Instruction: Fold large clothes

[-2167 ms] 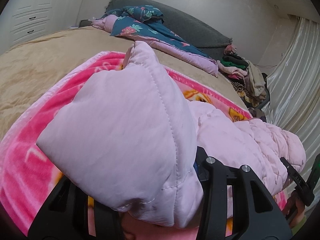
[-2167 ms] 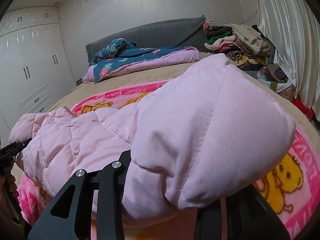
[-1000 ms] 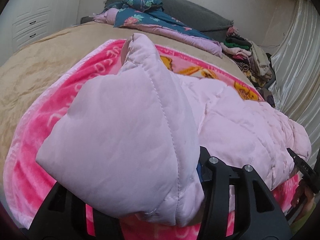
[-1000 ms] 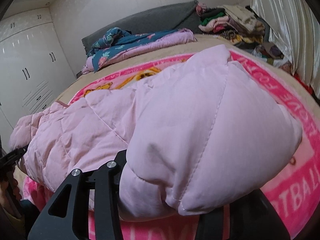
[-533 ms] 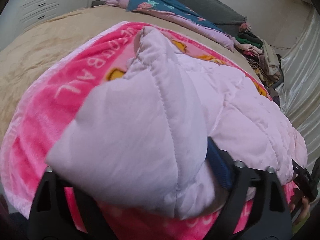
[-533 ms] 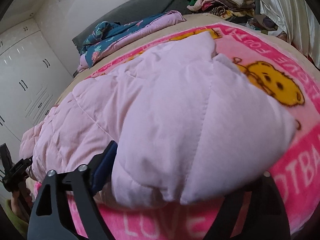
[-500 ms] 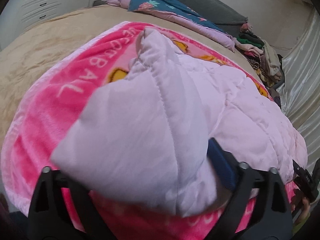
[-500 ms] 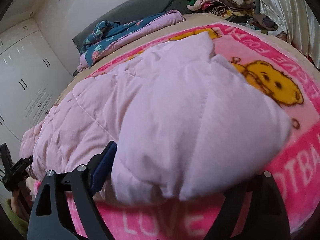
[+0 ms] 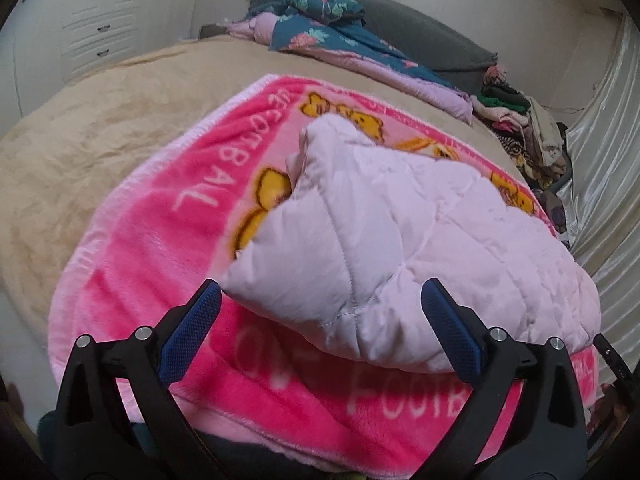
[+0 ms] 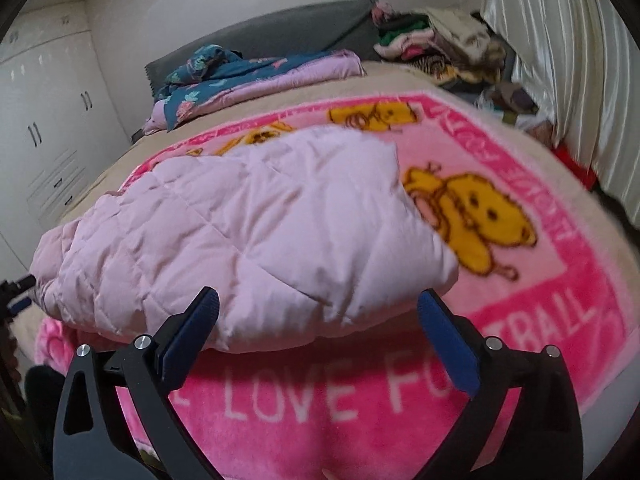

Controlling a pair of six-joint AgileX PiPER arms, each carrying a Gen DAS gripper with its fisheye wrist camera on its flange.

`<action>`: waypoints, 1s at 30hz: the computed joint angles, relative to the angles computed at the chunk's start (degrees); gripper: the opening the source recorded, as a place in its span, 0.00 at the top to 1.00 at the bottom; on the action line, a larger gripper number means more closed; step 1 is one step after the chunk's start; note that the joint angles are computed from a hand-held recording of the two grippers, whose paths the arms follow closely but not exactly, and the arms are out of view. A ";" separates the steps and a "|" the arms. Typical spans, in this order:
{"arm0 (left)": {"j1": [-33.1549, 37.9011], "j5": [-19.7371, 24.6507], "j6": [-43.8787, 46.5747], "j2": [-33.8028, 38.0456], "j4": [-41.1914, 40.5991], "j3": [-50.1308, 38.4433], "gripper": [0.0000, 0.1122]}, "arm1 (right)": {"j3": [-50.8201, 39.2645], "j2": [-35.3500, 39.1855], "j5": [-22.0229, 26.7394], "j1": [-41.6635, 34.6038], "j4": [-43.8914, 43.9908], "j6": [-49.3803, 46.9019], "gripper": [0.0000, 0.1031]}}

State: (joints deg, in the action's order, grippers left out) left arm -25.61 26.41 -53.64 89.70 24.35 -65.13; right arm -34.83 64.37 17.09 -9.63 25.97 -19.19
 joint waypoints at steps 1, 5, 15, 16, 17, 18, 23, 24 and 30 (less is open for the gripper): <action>-0.72 0.41 -2.14 -1.25 2.53 0.50 0.17 | 0.03 -0.79 -0.11 0.57 -1.75 1.74 0.04; -3.31 2.60 -6.52 -3.90 8.24 0.51 0.17 | -0.57 -4.54 0.42 3.62 -10.04 9.76 0.04; -8.43 4.48 -11.98 -7.59 15.99 0.94 0.17 | -2.61 -11.27 3.33 16.29 -36.36 37.58 0.04; -8.77 4.50 -12.07 -7.67 16.22 0.98 0.17 | -2.76 -11.86 4.10 18.13 -40.24 41.74 0.04; -9.31 4.57 -12.17 -7.68 16.55 0.92 0.17 | -2.84 -12.31 4.81 20.01 -44.65 46.41 0.04; -9.92 4.61 -12.41 -7.69 16.98 0.89 0.17 | -2.95 -12.73 5.76 22.14 -49.00 51.05 0.04; -13.85 5.32 -15.50 -7.65 20.14 1.37 0.17 | -2.74 -13.88 11.18 32.28 -64.79 68.95 0.04; -14.55 5.33 -16.00 -7.47 20.71 1.47 0.17 | -2.63 -13.92 12.47 34.51 -67.66 71.97 0.04; -18.20 4.38 -18.77 -5.64 22.62 2.39 0.17 | -1.09 -12.13 14.87 40.89 -72.70 81.23 0.04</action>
